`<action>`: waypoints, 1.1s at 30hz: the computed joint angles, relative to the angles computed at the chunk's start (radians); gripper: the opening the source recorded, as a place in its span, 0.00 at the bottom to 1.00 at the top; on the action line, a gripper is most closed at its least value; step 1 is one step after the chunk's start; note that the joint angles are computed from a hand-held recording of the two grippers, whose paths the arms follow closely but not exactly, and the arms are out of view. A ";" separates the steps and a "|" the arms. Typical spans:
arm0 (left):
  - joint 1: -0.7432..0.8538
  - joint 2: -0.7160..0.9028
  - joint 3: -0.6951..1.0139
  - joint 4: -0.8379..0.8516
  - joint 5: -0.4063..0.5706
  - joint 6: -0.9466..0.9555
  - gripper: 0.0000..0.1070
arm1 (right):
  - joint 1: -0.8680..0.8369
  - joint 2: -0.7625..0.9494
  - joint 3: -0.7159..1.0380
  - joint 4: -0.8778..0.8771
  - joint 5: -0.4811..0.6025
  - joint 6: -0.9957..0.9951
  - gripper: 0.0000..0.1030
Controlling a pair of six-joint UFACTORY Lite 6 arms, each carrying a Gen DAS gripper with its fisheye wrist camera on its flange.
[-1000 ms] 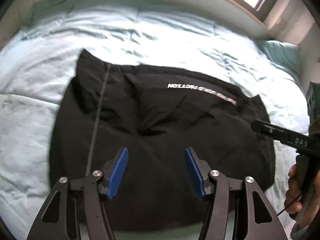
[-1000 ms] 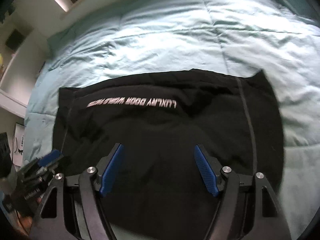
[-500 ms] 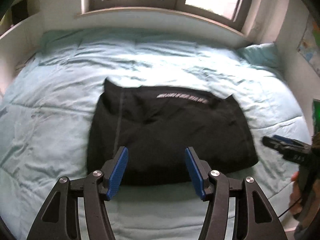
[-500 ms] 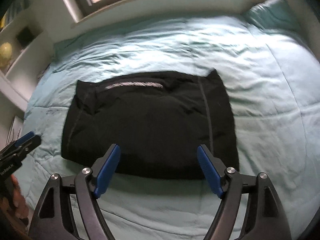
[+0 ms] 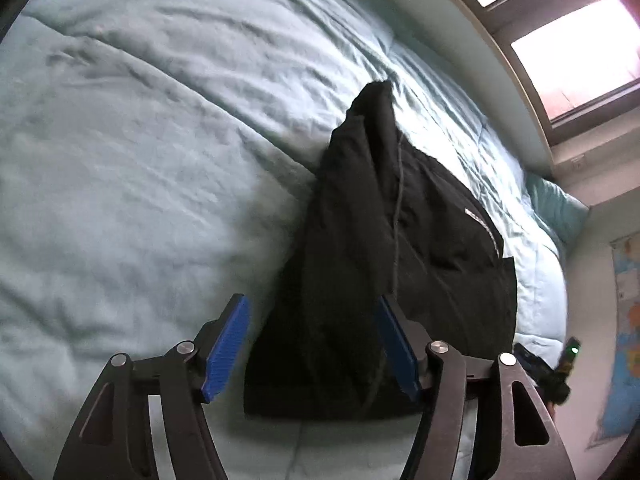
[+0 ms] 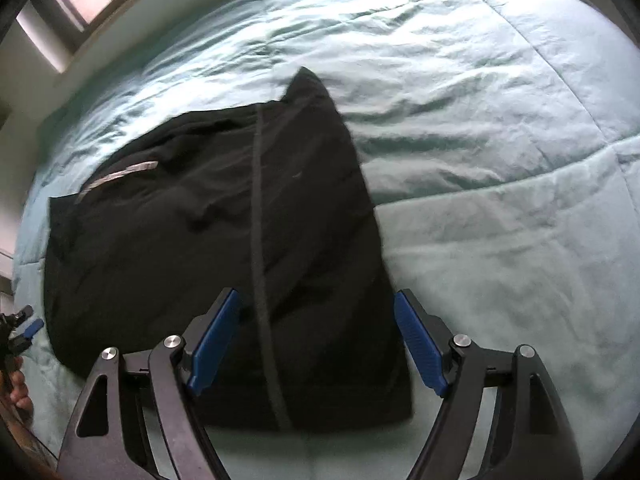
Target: Fold large clothes
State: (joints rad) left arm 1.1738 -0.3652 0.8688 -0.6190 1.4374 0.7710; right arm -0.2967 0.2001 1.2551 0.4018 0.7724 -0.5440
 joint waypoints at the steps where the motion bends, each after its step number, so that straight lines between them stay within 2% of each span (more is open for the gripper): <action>1: -0.030 0.024 -0.006 -0.010 -0.020 0.003 0.63 | -0.001 0.034 0.019 0.013 -0.012 -0.021 0.79; 3: -0.099 0.089 -0.012 -0.043 -0.068 0.004 0.63 | -0.017 0.092 0.061 0.079 0.003 -0.090 0.80; 6: -0.172 0.169 -0.006 -0.082 -0.130 0.010 0.64 | -0.033 0.174 0.126 0.121 0.020 -0.135 0.95; 7: -0.202 0.199 -0.004 -0.092 -0.149 0.011 0.64 | -0.042 0.202 0.148 0.139 0.033 -0.153 0.96; 12: -0.342 0.263 -0.011 -0.139 -0.208 0.056 0.64 | -0.085 0.380 0.302 0.260 0.205 -0.242 0.96; 14: -0.395 0.273 -0.016 -0.144 -0.257 0.052 0.64 | -0.076 0.449 0.360 0.287 0.244 -0.255 0.96; 17: -0.421 0.339 -0.007 -0.194 -0.256 0.082 0.64 | -0.048 0.554 0.438 0.336 0.300 -0.268 0.96; 20: -0.447 0.397 0.007 -0.205 -0.257 0.083 0.63 | -0.015 0.604 0.463 0.388 0.296 -0.269 0.92; 21: -0.450 0.391 0.001 -0.220 -0.262 0.086 0.57 | -0.012 0.602 0.455 0.401 0.282 -0.275 0.89; 23: -0.470 0.333 -0.025 -0.223 -0.289 0.079 0.49 | -0.012 0.588 0.435 0.428 0.277 -0.301 0.79; 24: -0.488 0.278 -0.049 -0.216 -0.312 0.077 0.44 | -0.016 0.574 0.422 0.437 0.279 -0.311 0.70; 25: -0.494 0.234 -0.064 -0.206 -0.324 0.078 0.39 | -0.020 0.552 0.402 0.443 0.279 -0.326 0.66; 27: -0.505 0.151 -0.088 -0.210 -0.330 0.063 0.34 | -0.027 0.518 0.378 0.447 0.286 -0.349 0.52; 30: -0.445 0.055 -0.103 -0.262 -0.253 0.088 0.30 | -0.014 0.439 0.324 0.447 0.269 -0.371 0.43; 33: -0.379 -0.050 -0.101 -0.306 -0.124 0.102 0.28 | -0.032 0.367 0.277 0.499 0.315 -0.406 0.37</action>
